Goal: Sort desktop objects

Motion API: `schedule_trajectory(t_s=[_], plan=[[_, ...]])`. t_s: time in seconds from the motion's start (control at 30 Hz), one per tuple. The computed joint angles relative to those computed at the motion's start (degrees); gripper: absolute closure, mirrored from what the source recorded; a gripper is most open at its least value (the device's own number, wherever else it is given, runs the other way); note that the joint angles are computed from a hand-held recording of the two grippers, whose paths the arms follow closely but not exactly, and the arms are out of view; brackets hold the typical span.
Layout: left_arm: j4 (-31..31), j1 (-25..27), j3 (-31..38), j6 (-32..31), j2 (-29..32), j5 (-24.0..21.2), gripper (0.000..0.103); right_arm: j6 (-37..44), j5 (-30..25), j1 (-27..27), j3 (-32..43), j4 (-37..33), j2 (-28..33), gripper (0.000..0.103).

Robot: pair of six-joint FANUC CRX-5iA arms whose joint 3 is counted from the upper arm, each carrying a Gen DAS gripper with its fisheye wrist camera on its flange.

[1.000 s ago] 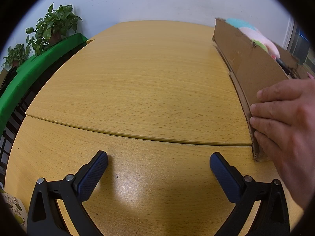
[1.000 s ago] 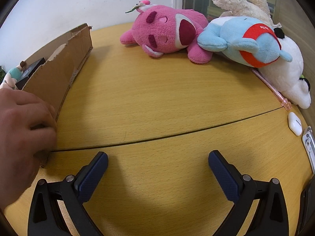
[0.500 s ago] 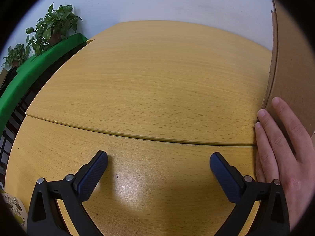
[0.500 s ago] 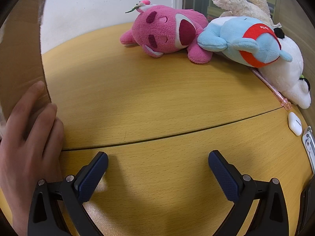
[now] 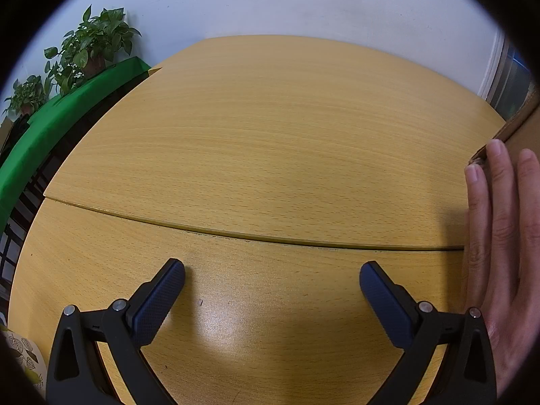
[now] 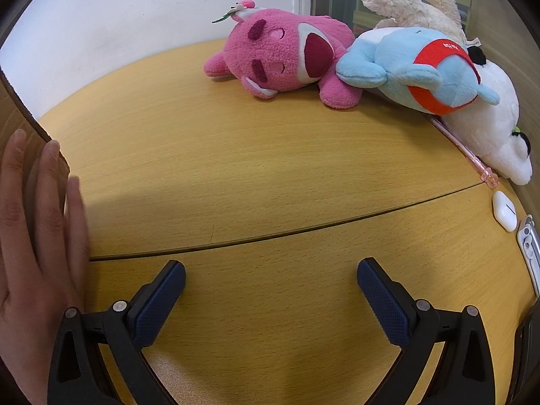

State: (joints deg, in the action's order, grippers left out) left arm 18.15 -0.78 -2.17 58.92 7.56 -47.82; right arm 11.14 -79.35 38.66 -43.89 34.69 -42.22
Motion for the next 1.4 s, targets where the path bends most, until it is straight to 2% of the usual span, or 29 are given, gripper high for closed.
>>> schedule_trajectory(t_s=[1.4], plan=[[-0.21, -0.07, -0.15, 0.36, -0.10, 0.22, 0.000, 0.13, -0.21, 0.10, 0.08, -0.06, -0.07, 0.000]])
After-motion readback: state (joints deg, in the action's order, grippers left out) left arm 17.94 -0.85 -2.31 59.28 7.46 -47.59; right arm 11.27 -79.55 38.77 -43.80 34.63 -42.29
